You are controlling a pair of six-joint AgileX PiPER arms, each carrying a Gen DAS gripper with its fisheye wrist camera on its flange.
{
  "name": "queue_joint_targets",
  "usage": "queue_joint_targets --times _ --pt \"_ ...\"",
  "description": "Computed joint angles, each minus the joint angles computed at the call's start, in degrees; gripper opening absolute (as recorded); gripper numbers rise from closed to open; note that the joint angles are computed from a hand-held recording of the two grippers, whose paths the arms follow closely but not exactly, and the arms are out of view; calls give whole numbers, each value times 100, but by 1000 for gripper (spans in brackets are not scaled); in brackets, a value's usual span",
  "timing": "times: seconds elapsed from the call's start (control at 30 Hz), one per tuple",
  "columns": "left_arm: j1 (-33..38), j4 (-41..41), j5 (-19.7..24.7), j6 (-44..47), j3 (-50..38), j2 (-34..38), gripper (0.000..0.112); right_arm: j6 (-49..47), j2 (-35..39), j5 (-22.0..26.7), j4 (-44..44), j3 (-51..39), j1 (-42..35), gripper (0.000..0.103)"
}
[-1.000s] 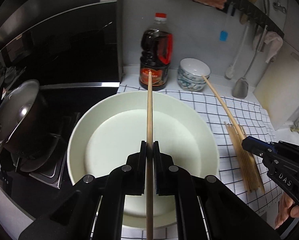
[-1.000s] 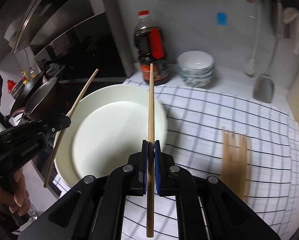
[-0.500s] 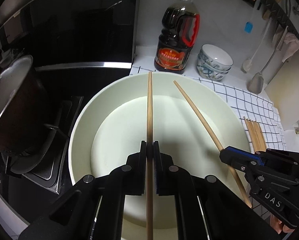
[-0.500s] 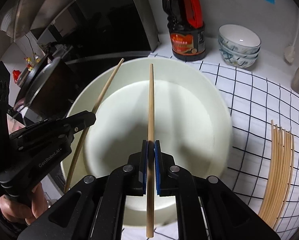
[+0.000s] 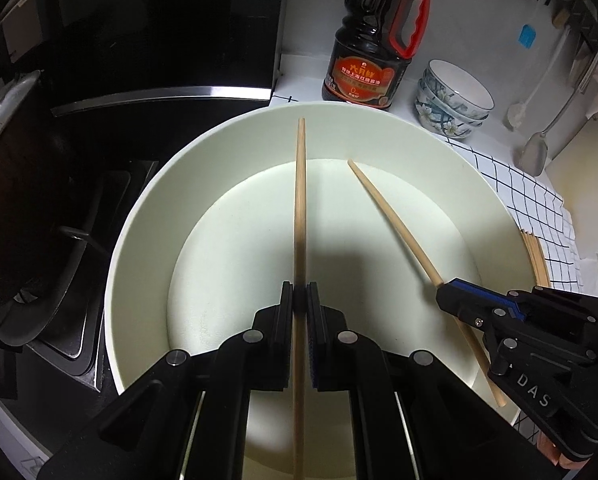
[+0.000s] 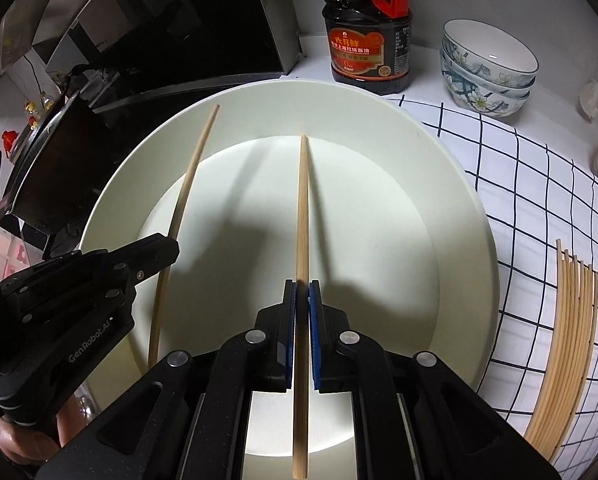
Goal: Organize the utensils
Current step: 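Carry the held chopsticks with both tools over the white basin, then open both tools to drop the chopsticks into the white basin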
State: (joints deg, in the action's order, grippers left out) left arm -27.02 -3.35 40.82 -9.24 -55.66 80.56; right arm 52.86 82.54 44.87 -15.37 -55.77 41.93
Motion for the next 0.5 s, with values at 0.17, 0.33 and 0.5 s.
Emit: queue_joint_targets --times 0.17,0.33,0.5 --pt "-3 278 -36 -372 83 -232 66 384 -234 171 -455 48 142 17" --pt "6 602 81 -715 129 -521 74 671 -494 346 -718 149 308 29" --pt "-92 985 203 -1192 228 -854 85 970 -734 424 -865 309 502 45"
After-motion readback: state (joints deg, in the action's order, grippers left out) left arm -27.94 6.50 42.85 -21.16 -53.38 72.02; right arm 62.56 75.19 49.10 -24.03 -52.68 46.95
